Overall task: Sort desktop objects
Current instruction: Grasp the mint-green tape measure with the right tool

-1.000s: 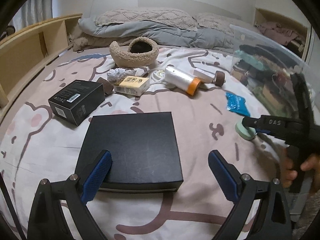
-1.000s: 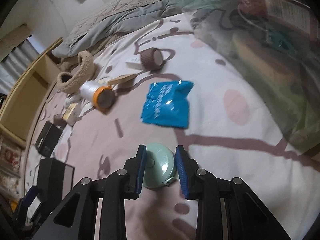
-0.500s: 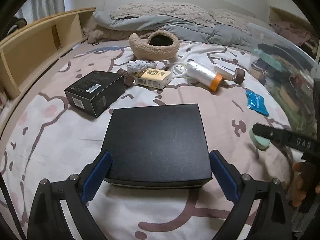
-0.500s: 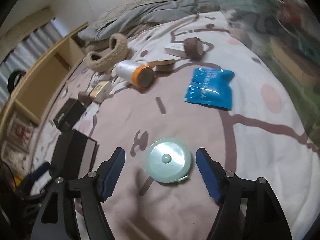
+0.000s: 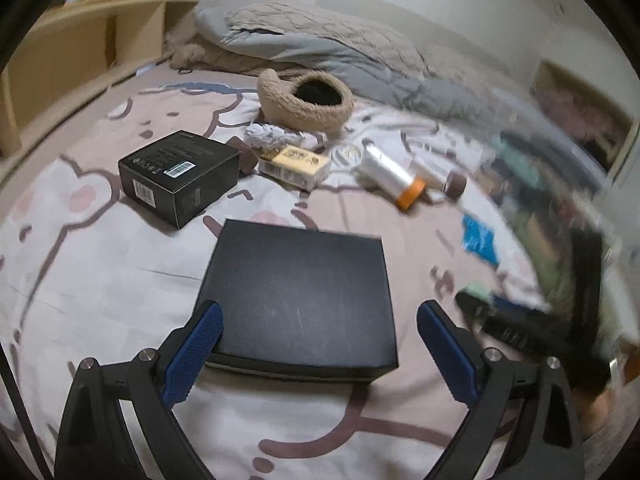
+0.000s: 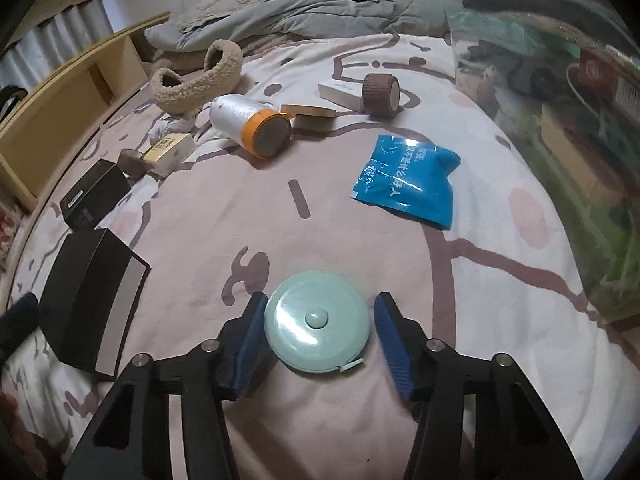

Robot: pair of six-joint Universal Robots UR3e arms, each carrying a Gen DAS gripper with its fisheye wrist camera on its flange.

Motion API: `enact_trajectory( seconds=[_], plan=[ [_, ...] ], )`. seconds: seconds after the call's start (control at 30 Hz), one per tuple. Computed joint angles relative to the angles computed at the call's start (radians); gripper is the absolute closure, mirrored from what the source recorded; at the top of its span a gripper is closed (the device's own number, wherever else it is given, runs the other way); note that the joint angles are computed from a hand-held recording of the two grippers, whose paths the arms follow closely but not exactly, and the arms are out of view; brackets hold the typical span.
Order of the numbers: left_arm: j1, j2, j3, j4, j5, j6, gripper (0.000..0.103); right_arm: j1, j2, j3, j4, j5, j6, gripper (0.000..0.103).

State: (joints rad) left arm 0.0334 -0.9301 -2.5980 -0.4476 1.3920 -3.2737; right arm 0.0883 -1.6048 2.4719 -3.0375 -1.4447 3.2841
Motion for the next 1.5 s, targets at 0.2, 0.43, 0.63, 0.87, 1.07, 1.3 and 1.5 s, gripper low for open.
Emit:
enact_trajectory(
  seconds=[0.2, 0.43, 0.63, 0.87, 1.07, 1.3, 1.5],
  plan=[
    [0.083, 0.011, 0.021, -0.061, 0.071, -0.030, 0.004, 0.023, 0.006, -0.004, -0.013, -0.023, 0.015, 0.052],
    [0.307, 0.131, 0.006, -0.227, 0.014, 0.015, 0.004, 0.088, 0.022, -0.026, -0.026, -0.008, 0.015, 0.052],
    [0.334, 0.132, 0.004, -0.221, 0.076, 0.022, 0.004, 0.242, 0.104, -0.094, -0.058, -0.089, 0.006, 0.052],
    [0.308, 0.094, -0.003, -0.180, 0.078, 0.044, 0.004, 0.348, 0.180, -0.149, -0.086, -0.170, -0.011, 0.052],
    [0.194, -0.007, 0.001, -0.067, 0.171, 0.033, 0.005, 0.357, 0.172, -0.145, -0.110, -0.206, 0.024, 0.041],
    [0.129, -0.079, 0.005, 0.015, 0.249, 0.036, 0.004, 0.381, 0.218, -0.177, -0.110, -0.229, 0.009, 0.029],
    [0.033, -0.171, 0.022, 0.096, 0.370, 0.015, 0.004, 0.371, 0.257, -0.192, -0.111, -0.193, -0.021, 0.013]
  ],
)
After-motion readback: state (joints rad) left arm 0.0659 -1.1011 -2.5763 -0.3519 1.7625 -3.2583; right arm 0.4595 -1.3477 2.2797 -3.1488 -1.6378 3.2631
